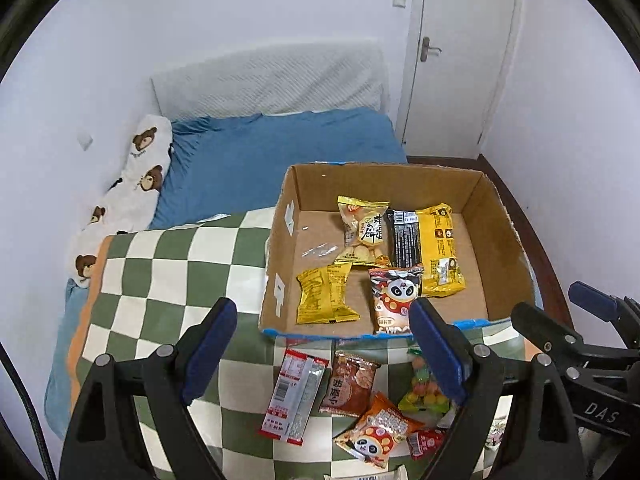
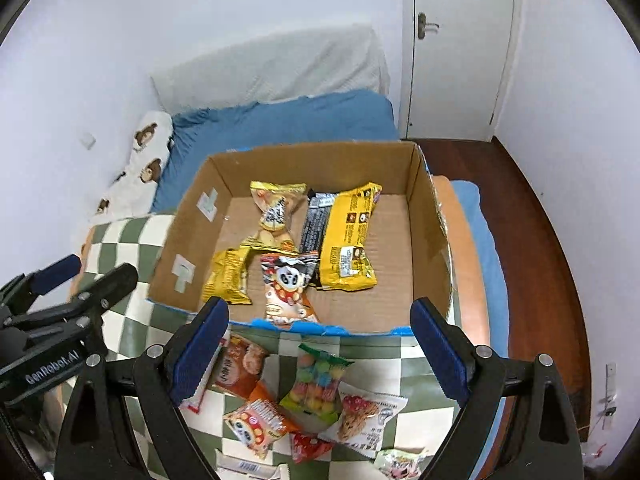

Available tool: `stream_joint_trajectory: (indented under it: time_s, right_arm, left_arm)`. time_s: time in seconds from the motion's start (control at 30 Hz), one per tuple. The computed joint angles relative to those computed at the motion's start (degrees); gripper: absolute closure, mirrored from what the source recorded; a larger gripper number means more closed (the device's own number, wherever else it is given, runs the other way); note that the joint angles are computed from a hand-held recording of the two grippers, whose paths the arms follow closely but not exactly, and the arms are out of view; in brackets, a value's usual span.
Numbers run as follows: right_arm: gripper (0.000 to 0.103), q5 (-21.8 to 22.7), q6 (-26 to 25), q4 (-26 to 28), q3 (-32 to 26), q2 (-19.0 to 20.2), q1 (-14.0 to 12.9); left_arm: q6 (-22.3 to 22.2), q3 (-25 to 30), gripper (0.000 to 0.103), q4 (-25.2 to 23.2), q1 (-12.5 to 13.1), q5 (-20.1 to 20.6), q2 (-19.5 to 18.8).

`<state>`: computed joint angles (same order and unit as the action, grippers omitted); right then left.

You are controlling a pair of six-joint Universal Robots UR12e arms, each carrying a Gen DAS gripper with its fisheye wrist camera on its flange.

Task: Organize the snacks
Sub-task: 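Withdraw both tools from the box toward the snack pile, then grasp the red-white stick pack with the left tool while the right tool grasps the oat cookie packet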

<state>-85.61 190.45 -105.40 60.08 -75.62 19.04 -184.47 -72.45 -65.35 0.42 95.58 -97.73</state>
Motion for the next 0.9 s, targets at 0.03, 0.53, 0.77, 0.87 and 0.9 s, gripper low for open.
stream_joint_trajectory:
  time_s: [0.03,0.53,0.77,0.87,0.9]
  right_arm:
    - [0.009,0.6,0.1,-0.3,0.3,-0.5,-0.1]
    - [0.009,10.8,-0.3,6.7,9.7,-6.2,-3.7]
    - [0.009,9.1,-8.7,15.1,12.9,-5.4,-4.9]
    - [0.009,8.3,-7.3,17.3,12.8,-4.7,-5.5]
    - [0.009,10.1,-5.8,18.2,12.9,-4.5,-6.1]
  left_arm:
    - [-0.4,-0.2,0.015,-0.2,-0.1,0.0,0.3]
    - [-7.5,-8.6,0.015,-9.8,0.4,4.4,4.9]
    - [-6.9,-11.0,0.015,-15.0,1.6,6.2,3.6]
    - [-5.7,-10.9,0.015,-15.3,1.9,5.1,2.4]
    - [-5.4,-10.9,0.015,-15.4,2.1,4.4,2.1]
